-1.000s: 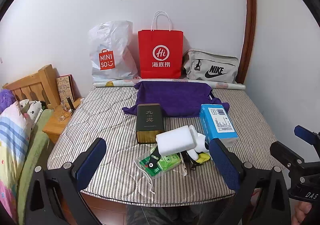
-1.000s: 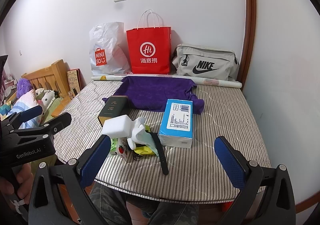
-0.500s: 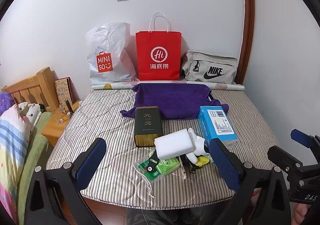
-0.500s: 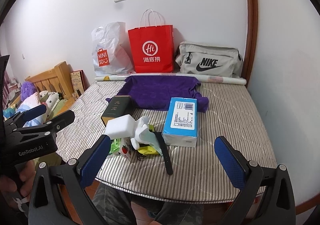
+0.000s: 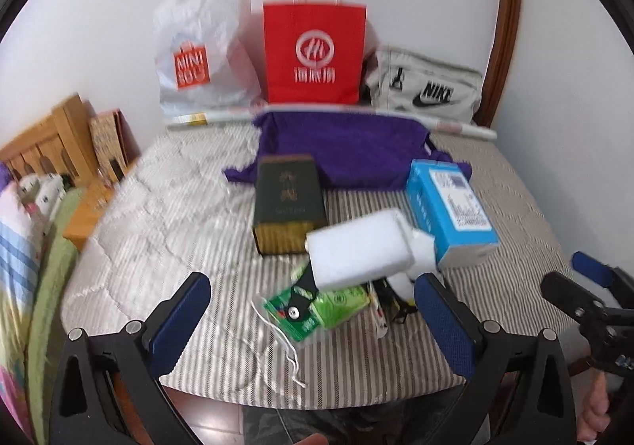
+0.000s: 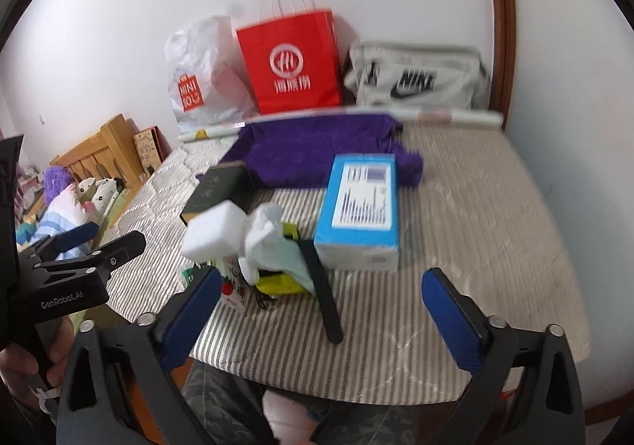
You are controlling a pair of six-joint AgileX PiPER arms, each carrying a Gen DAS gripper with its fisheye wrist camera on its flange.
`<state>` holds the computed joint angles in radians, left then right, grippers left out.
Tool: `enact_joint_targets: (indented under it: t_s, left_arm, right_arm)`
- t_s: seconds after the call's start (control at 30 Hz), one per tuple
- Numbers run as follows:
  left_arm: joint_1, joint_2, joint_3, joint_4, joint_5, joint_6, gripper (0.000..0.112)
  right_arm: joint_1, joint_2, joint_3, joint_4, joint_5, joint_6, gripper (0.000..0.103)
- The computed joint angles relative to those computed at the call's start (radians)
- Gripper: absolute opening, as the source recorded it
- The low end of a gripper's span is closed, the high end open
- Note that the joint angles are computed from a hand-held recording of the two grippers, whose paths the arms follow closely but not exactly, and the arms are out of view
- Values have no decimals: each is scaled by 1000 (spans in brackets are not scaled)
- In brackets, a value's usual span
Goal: Organize soft objects
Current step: 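Reach the left gripper to the white sponge block and close on it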
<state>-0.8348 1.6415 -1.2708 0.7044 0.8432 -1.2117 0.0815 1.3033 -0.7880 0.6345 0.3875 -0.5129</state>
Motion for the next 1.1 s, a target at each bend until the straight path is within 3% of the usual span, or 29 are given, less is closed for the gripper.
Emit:
enact_joint_targets:
  t_s: [0.27,0.43,0.57,0.73,0.97,1.0,1.03,1.1]
  left_arm:
    - [97,41,69,-88,-173,47,101]
    - [154,78,71,-202,-279,154,100]
    - [157,101,57,-202,-286,176,100]
    - [174,125,37,-254,-292,232,100]
    - [197,146,13,-315,-286,269,100]
    - [202,146,12,-328,-291,277,100]
    - [208,147,12,-340,-295,285,100]
    - [216,149,8,-364,-293,301,100]
  right_arm:
    - [-12,217,2,266,-65,-320,89]
    - [-27,324,-14,427,-62,-520,79]
    - [-26,383,-27,512,-53,-664,73]
    - [-50,463,-68,528,-19,-695,60]
    - [-13,510,-80,657,-56,-856,57]
    - [-9,515,-85,666,-55,-863,53]
    - [-8,523,-92,699,-50,-897,37]
    - [-22,539,-111,667,11,-877,18]
